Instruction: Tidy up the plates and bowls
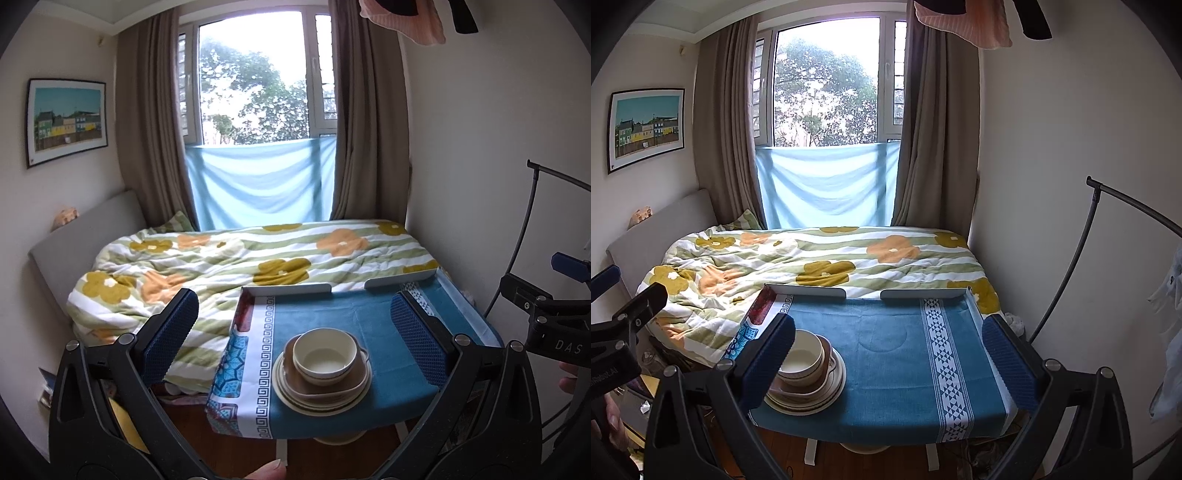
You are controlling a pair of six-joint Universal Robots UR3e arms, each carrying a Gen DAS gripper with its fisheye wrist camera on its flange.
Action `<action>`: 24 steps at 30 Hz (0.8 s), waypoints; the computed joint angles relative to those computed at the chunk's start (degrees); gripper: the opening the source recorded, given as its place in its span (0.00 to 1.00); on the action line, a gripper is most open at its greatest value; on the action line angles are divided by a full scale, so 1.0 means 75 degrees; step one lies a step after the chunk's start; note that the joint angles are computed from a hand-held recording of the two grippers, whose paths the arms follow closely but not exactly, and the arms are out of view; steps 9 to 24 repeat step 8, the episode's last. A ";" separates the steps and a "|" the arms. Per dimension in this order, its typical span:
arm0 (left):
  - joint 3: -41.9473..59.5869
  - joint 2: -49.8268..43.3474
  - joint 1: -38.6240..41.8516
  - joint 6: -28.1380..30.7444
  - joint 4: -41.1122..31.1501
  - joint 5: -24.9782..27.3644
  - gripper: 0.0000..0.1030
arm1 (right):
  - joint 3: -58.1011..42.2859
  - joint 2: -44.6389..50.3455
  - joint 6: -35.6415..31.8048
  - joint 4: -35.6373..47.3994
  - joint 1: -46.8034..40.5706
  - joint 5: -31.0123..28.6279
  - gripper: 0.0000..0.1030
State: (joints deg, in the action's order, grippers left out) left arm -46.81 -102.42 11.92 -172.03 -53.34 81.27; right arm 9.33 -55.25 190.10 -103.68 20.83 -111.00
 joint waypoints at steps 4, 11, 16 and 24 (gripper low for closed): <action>-0.0179 -0.0007 0.0043 -0.0006 0.0281 -0.0056 1.00 | -0.1005 0.0522 0.0020 0.0512 0.0012 -0.0032 0.98; -0.0321 -0.0023 0.0128 -0.0013 0.0628 -0.0211 1.00 | -0.0651 0.0359 0.0018 0.0321 0.0014 -0.0034 0.98; -0.0321 -0.0023 0.0128 -0.0013 0.0628 -0.0211 1.00 | -0.0651 0.0359 0.0018 0.0321 0.0014 -0.0034 0.98; -0.0321 -0.0023 0.0128 -0.0013 0.0628 -0.0211 1.00 | -0.0651 0.0359 0.0018 0.0321 0.0014 -0.0034 0.98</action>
